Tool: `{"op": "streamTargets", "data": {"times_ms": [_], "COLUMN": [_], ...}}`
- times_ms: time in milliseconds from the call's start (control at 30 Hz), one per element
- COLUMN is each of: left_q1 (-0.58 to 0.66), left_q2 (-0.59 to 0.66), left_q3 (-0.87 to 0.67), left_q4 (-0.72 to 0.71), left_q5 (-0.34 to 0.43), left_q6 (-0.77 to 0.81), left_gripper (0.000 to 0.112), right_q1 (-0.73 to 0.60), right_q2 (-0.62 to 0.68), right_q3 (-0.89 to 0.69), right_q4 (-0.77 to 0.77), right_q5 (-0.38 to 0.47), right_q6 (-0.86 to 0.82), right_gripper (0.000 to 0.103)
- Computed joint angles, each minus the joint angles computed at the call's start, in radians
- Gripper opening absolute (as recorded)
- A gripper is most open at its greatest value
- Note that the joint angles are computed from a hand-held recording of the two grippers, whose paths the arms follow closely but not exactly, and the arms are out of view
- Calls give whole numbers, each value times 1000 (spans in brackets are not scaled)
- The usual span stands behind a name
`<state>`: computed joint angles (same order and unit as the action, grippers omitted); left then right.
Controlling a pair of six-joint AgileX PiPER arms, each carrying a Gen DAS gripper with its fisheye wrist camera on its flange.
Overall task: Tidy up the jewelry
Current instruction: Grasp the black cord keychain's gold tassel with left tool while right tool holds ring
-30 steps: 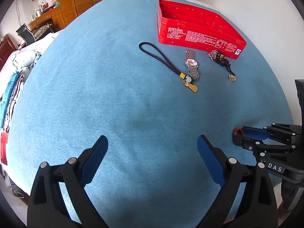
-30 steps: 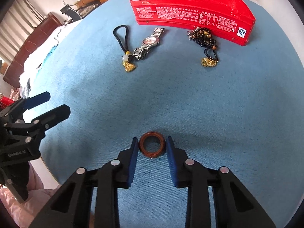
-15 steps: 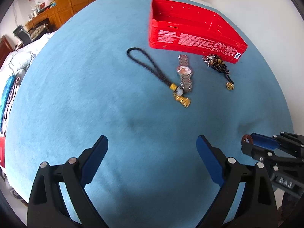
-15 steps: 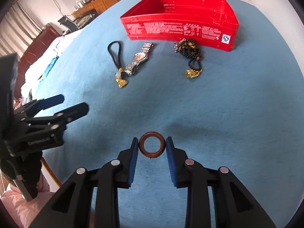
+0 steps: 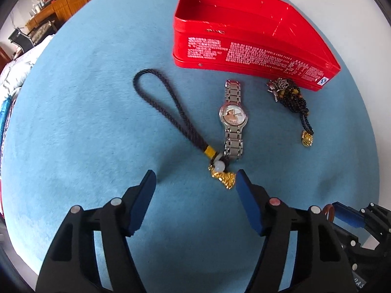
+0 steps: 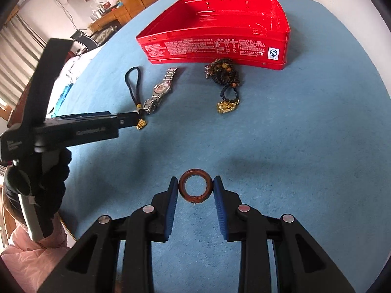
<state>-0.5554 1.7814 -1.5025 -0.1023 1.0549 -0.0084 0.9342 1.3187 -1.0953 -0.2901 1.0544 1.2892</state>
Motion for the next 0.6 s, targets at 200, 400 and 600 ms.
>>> {"op": "streamTargets", "data": {"times_ms": [200,400,600], "left_q1": [-34,-21,52], "left_q2": [55,90,83], "left_q3": [-63,-120,-112], "left_q4": [38,24,-31], "left_q5": [22,55,65], "left_q6": [-11,32,138], "left_gripper": [56,23,14], "right_q1": [-33,-44,-44], "right_q2": [-4,-10,-2], "right_q3": [8,10,1], "right_q4": [14,26,29], "right_q5": [-22,-25,-23], "right_q6": [-35,-49,-54], "right_gripper": [29,29,29]}}
